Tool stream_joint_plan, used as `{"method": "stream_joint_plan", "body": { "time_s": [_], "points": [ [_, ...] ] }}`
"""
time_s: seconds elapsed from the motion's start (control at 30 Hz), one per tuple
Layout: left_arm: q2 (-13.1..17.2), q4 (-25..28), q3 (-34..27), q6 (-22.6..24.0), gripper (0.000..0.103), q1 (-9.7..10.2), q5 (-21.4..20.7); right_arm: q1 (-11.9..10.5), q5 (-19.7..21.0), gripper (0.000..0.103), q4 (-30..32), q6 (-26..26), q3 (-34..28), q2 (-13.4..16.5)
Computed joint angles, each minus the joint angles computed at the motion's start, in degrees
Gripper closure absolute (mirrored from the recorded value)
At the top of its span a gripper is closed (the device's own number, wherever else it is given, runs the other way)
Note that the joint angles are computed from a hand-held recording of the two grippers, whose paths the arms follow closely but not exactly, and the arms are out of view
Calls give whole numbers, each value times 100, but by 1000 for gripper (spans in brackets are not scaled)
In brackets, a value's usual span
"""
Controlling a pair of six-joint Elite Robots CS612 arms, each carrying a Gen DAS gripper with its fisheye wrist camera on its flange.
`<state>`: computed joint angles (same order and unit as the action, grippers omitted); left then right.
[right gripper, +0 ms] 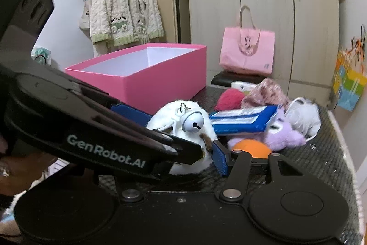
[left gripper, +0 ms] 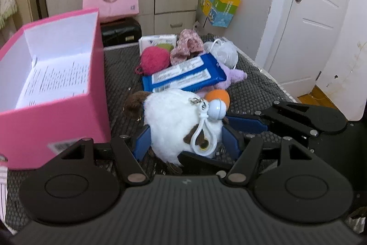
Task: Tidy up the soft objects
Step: 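Lift the white plush with the left gripper and carry it over the pink box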
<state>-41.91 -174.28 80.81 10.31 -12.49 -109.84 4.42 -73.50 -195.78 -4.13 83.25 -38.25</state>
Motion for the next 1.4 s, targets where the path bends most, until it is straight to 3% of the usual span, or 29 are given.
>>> {"method": "stream_joint_plan", "body": {
  "time_s": [0.27,0.43,0.93,1.17,1.4],
  "points": [
    [-173,744,54,-99,38,148,-109,91,228,43,630,87,36,-160],
    [-317,1266,117,-263,40,290,-261,181,323,43,1066,-176,89,-320],
    [-703,1686,124,-463,40,609,-105,423,774,43,1199,-867,-241,-413],
    [-643,1668,-230,-464,40,716,-186,482,726,42,1157,-990,-634,-328],
    [-250,1961,-1052,-459,40,768,-358,477,571,42,1461,-1012,-1384,-30]
  ]
}}
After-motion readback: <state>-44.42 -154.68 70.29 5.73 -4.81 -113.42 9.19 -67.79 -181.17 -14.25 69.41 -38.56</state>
